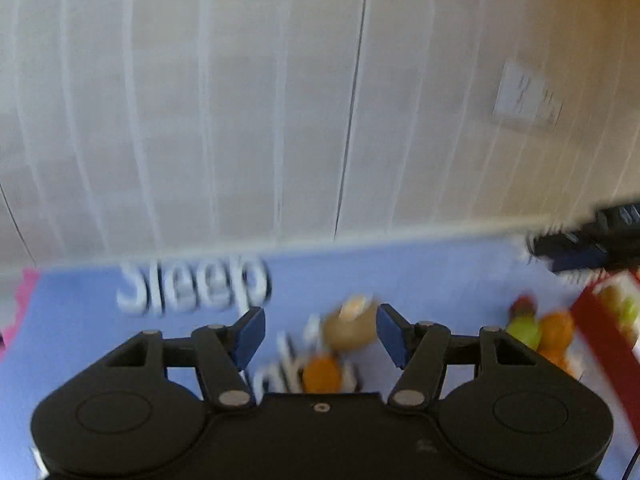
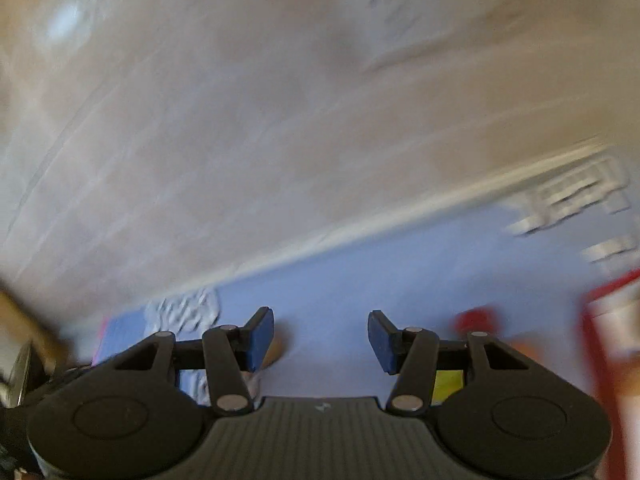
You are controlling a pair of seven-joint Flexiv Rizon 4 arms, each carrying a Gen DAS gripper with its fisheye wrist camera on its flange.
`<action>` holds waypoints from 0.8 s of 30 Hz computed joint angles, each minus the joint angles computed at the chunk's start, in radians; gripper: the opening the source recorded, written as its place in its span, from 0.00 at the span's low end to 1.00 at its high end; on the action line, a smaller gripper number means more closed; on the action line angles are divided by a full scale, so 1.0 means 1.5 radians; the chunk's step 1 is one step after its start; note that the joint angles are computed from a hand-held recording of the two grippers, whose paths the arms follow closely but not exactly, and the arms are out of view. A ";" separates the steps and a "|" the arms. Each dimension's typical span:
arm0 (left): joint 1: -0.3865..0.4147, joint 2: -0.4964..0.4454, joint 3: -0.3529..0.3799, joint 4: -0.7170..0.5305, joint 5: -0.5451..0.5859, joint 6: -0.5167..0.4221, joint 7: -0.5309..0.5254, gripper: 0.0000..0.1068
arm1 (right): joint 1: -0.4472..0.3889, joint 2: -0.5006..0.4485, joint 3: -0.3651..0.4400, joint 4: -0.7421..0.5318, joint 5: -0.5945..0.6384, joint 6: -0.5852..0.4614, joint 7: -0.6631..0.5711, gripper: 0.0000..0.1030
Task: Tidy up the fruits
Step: 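Grasp a tangerine with the left tool while the right tool grasps a stickered kiwi, then carry both fruits into the red box and open both tools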
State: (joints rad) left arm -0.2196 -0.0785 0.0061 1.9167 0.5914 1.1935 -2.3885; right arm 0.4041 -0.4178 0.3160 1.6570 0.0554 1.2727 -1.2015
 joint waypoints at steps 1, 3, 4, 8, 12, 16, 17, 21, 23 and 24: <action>0.005 -0.013 -0.001 0.010 -0.020 0.007 0.014 0.68 | 0.004 -0.023 0.012 -0.026 -0.002 -0.024 -0.013 0.53; 0.007 -0.032 0.002 0.023 -0.037 0.023 0.023 0.68 | 0.020 -0.068 0.023 -0.077 -0.007 -0.067 -0.031 0.57; 0.007 -0.040 0.005 0.028 -0.048 0.029 0.033 0.68 | 0.027 -0.089 0.028 -0.103 -0.006 -0.088 -0.040 0.62; -0.009 -0.090 0.017 0.004 -0.061 0.028 0.052 0.68 | 0.052 -0.147 0.028 -0.172 0.004 -0.145 -0.049 0.69; -0.011 -0.123 0.026 0.002 -0.113 0.046 0.094 0.66 | 0.091 -0.179 -0.017 -0.191 -0.028 -0.153 -0.025 0.75; -0.032 -0.149 0.053 -0.008 -0.126 0.071 0.099 0.47 | 0.093 -0.202 -0.010 -0.206 -0.035 -0.139 -0.038 0.81; -0.038 -0.151 0.062 -0.007 -0.125 0.079 0.096 0.37 | 0.096 -0.209 -0.010 -0.217 -0.038 -0.147 -0.038 0.80; -0.044 -0.154 0.072 0.004 -0.153 0.105 0.101 0.37 | 0.103 -0.227 -0.007 -0.238 -0.044 -0.163 -0.047 0.79; -0.057 -0.153 0.084 0.005 -0.149 0.107 0.094 0.37 | 0.117 -0.236 -0.020 -0.246 -0.054 -0.154 -0.039 0.71; -0.064 -0.152 0.090 0.004 -0.146 0.105 0.087 0.37 | 0.121 -0.233 -0.025 -0.241 -0.058 -0.151 -0.035 0.68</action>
State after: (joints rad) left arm -0.3149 -0.3067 0.1410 1.9231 0.3729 1.3505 -2.2574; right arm 0.5851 -0.7673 0.2791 1.2956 -0.0313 1.0460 -1.2543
